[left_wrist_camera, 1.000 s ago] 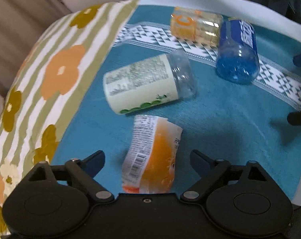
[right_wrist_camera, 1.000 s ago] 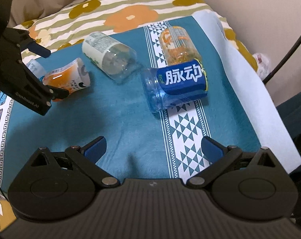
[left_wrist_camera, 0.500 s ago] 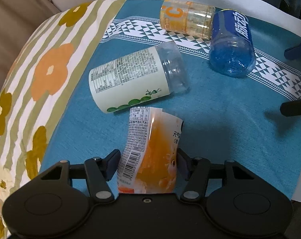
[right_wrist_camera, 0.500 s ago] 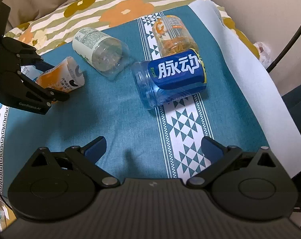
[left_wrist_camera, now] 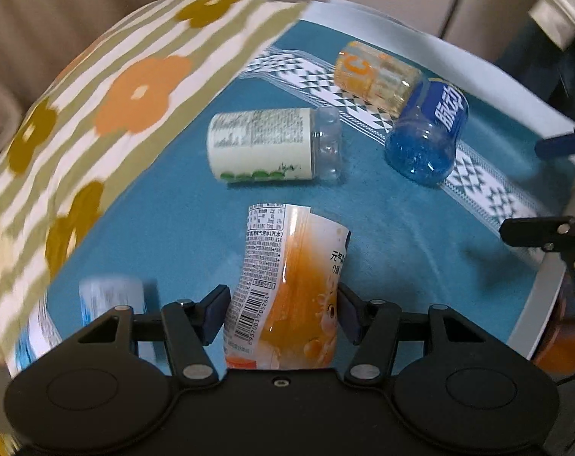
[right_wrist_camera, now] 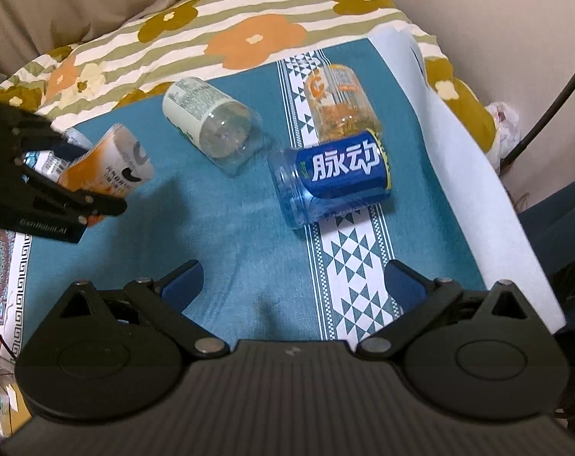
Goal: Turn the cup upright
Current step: 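Lift the orange cup with the left gripper and rotate it upright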
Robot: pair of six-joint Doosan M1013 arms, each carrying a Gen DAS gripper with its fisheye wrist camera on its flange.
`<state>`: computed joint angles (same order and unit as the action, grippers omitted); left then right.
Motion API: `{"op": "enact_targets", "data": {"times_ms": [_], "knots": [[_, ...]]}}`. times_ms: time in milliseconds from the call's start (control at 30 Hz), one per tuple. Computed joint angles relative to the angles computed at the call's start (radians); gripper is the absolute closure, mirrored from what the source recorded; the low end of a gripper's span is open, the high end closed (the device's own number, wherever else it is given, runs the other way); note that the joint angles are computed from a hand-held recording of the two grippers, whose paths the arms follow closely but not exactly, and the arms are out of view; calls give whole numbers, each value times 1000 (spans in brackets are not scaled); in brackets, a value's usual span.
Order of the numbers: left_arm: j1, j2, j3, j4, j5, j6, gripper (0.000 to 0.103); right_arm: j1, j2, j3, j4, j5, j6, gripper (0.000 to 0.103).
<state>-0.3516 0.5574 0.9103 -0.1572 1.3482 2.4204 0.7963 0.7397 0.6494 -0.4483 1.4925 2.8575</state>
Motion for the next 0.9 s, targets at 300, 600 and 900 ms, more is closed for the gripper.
{"op": "enact_targets", "data": {"times_ms": [300,600,900], "knots": [[29,-74,130,-58,22,-389,40,6,-17,9,-4,-23,-50,0],[29,-119,242,-63,-60,-703,39,1,-28,45,52,-65,-135,0],[18,-118,265,-27,-93,-777,39,-5,-27,55,88,-84,-180,0]]}}
